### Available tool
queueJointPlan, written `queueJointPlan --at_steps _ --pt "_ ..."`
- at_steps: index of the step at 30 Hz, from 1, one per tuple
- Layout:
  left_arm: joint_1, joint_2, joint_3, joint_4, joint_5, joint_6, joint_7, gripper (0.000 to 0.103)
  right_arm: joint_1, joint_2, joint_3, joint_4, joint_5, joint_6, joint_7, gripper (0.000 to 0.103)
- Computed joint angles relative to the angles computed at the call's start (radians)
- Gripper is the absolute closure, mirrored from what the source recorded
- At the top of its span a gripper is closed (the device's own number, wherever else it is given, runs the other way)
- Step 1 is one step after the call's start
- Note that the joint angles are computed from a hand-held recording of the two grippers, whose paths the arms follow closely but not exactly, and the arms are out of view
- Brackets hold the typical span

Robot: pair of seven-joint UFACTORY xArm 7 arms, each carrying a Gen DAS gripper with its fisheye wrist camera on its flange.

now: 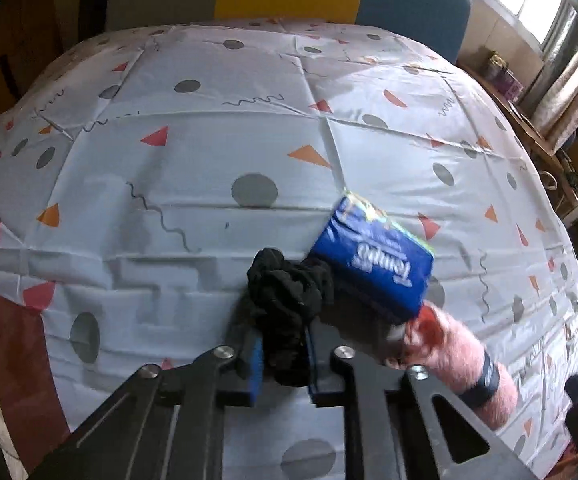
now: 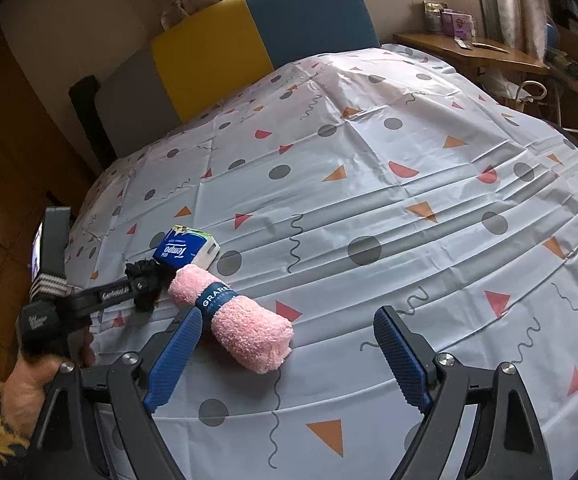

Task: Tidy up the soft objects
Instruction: 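Close the left gripper on the black scrunchie while right grasps the pink towel roll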

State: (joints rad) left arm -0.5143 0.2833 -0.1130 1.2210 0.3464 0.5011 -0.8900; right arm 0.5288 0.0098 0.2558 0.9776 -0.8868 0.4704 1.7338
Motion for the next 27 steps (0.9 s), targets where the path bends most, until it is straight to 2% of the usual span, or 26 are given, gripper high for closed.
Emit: queueJointPlan --at_steps 3,8,10,15,18,22,27 --pt "-0.005 -0.058 -0.004 -0.056 0.013 -0.01 -0.021 0.09 -0.001 -0.001 -0.001 -0.004 0.005 -0.001 0.0 0.015" --pt "0.008 -0.193 -0.051 -0.178 -0.015 -0.032 -0.024 0.09 0.002 0.015 -0.001 0.002 0.038 -0.016 -0.046 0.015" --pt "0.013 -0.253 -0.073 -0.229 -0.023 -0.041 -0.026 0.09 0.007 0.032 -0.001 0.012 0.068 -0.033 -0.095 0.015" --pt "0.036 -0.395 -0.13 -0.337 -0.009 -0.062 -0.05 0.09 0.045 0.077 -0.009 0.06 0.062 -0.053 -0.199 0.015" --pt "0.049 -0.485 -0.162 -0.399 -0.013 -0.069 -0.045 0.09 0.074 0.112 -0.018 0.107 0.059 -0.021 -0.26 0.015" --pt "0.066 -0.587 -0.2 -0.469 -0.037 -0.075 -0.025 0.09 0.105 0.196 -0.032 0.22 0.12 0.074 -0.463 0.015" --pt "0.069 -0.69 -0.22 -0.541 -0.103 -0.079 0.004 0.09 0.122 0.337 -0.049 0.384 0.263 0.175 -0.743 0.016"
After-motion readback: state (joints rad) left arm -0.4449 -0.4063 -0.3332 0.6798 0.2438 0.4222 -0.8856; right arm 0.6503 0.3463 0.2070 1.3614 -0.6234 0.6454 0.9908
